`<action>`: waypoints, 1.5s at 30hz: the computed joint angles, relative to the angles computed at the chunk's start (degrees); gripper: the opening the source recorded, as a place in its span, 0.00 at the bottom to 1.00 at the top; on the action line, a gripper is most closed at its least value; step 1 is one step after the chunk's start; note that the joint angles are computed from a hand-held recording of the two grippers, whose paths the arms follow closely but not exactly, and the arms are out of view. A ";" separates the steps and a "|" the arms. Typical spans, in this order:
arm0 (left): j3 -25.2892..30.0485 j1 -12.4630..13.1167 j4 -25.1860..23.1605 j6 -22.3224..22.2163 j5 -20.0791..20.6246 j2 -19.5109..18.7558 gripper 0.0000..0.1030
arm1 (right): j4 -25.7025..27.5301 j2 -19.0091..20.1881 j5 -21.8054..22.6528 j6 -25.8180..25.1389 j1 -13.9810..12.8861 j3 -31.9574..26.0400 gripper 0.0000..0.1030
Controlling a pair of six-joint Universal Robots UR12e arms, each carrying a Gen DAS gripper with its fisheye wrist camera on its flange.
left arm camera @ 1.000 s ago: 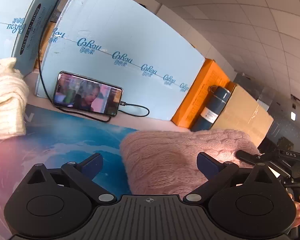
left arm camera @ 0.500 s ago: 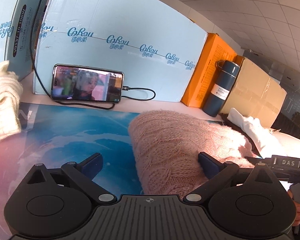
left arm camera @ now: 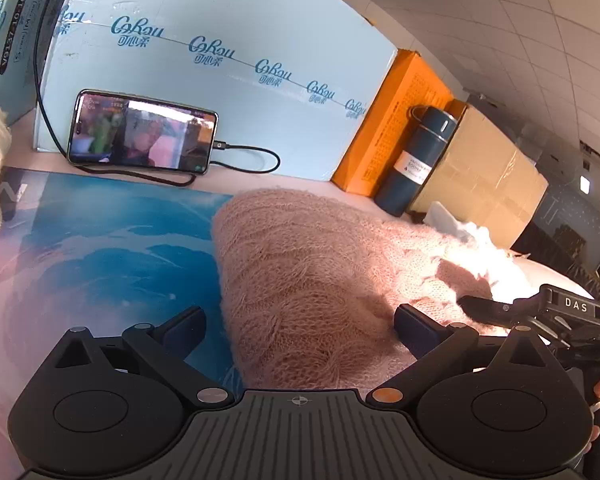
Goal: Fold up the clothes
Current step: 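Grasp the folded pink sweater with both grippers and lift it, then place the folded pink sweater onto the cream sweater with both grippers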
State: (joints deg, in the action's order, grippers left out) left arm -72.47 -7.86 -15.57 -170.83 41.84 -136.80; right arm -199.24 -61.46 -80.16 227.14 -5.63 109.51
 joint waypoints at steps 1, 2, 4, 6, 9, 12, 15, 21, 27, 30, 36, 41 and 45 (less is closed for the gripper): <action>0.11 0.02 -0.58 0.32 -0.58 -0.06 0.98 | 0.11 0.22 0.80 0.98 -0.03 -0.28 0.48; 0.22 0.04 -1.18 0.66 -1.16 -0.12 0.97 | -0.26 0.50 1.48 2.13 -0.06 -0.47 0.44; 0.10 0.14 -0.62 0.46 -1.86 -0.17 0.96 | -1.05 1.01 2.66 4.07 -0.08 -0.87 0.39; -0.33 0.30 1.58 -0.62 -2.16 -0.17 0.89 | -2.07 1.33 4.05 4.32 0.07 -1.39 0.36; -1.02 0.87 6.64 -4.49 -2.86 -0.14 0.58 | -5.04 1.77 7.31 3.17 0.31 -2.34 0.33; -1.75 1.88 12.22 -9.29 -4.43 0.02 0.54 | -7.75 2.34 11.28 1.54 0.54 -4.09 0.33; -2.41 3.13 19.62 -13.75 -4.94 0.29 0.52 | -9.84 3.24 14.77 0.03 1.02 -6.63 0.33; -0.67 6.39 41.37 -27.36 0.68 -0.90 0.52 | -13.26 7.84 21.49 -3.79 3.01 -16.72 0.33; 1.81 8.16 55.47 -36.76 12.49 -2.69 0.52 | -9.82 14.22 25.07 -6.00 6.38 -30.59 0.33; 3.68 8.75 58.52 -40.13 17.15 -4.61 0.52 | -6.70 18.04 26.51 -6.64 7.83 -37.76 0.33; 5.52 8.98 50.10 -40.18 23.56 -6.70 0.52 | 2.74 24.44 22.50 -13.43 10.87 -49.06 0.33; 4.37 9.01 39.70 -37.97 27.77 -5.84 0.52 | 13.21 27.90 15.84 -17.64 12.99 -54.34 0.33; 3.71 9.03 35.56 -39.86 31.54 -5.29 0.66 | 17.99 28.58 10.00 -23.66 13.87 -55.41 0.35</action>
